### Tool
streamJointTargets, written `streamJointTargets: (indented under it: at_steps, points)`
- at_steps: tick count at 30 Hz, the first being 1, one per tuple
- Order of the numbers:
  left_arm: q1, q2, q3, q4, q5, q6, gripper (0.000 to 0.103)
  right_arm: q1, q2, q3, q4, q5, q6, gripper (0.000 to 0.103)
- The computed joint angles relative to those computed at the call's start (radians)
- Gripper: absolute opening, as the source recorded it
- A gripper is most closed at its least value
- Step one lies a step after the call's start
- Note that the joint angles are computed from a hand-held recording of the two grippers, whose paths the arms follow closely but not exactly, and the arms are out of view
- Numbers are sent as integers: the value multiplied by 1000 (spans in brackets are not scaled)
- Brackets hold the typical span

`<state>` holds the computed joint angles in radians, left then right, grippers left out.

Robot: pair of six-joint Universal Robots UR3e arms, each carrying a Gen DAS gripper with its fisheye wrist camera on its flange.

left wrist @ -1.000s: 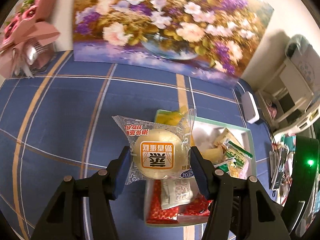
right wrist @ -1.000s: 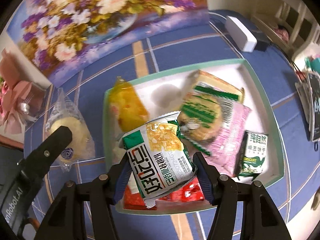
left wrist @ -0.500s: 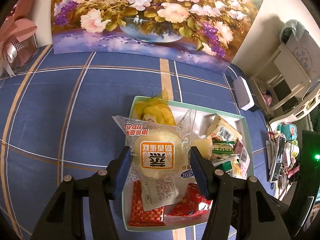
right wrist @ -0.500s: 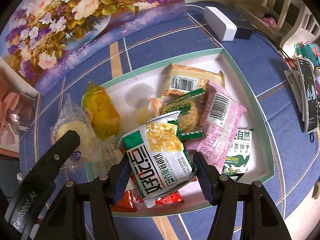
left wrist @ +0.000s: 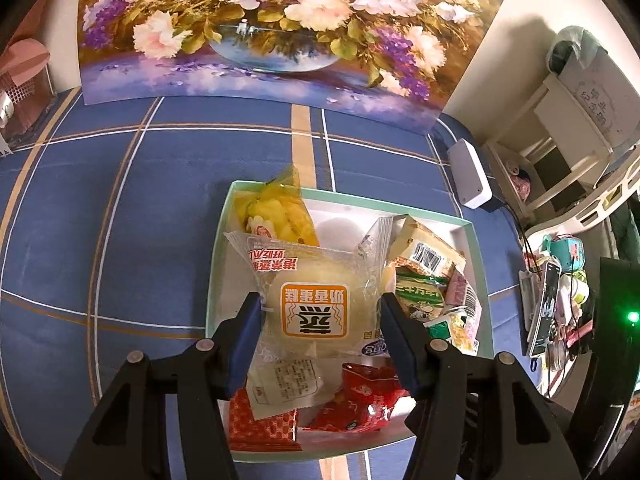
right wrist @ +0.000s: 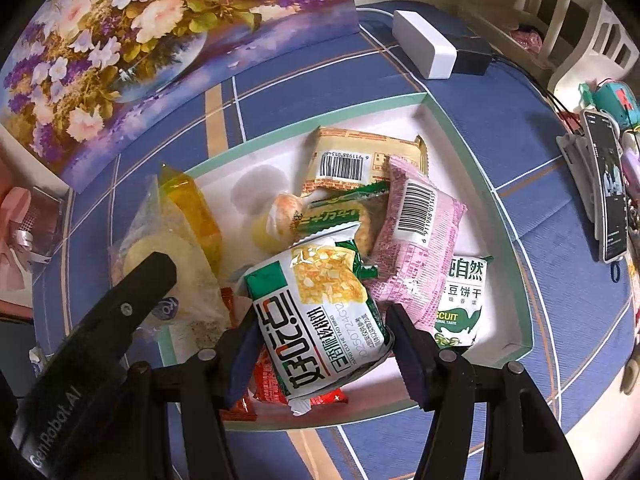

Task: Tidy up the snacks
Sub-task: 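Lower both snacks into the box lid and open both tools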

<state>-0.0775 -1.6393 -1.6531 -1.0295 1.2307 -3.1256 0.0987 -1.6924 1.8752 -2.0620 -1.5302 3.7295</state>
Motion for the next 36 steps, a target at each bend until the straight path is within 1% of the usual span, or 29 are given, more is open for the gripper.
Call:
streamJointTargets:
  at_steps: [5,11,16,19,22,25,28,30,33,34,36]
  points:
    - [14,-2,8,-29,-28,-2,63,3,6,-5,-3,2,-2,64]
    - [27,14,6,-40,-48,0,63,7,16,-10,-3,1,-3,64]
    - [42,35,2,-38,-40,-8,63,8,17,-10,-3,-2,0,65]
    - [50,43,-3,-30,3,-18,64,4,12,-8,-4,-1,3,66]
    - [60,44,-11,-22,56,-21,70,-10,-10,11,-17,9,10,71]
    - [85,52,-32,-17,84,-17,71,-13,-22,15,-19,5,16,74]
    - [107,63,-54,-7,117,-12,74,-14,-34,12,-20,2,21,74]
    - [120,73,-73,4,135,-14,80,-13,-39,8,-21,1,23,74]
    - [137,85,-95,18,162,-8,82,0,-43,-6,-25,-10,29,74]
    - [142,90,-102,23,173,-5,82,2,-45,-7,-30,-9,30,76]
    - [148,95,-111,38,195,-4,83,9,-48,-13,-45,-6,31,83]
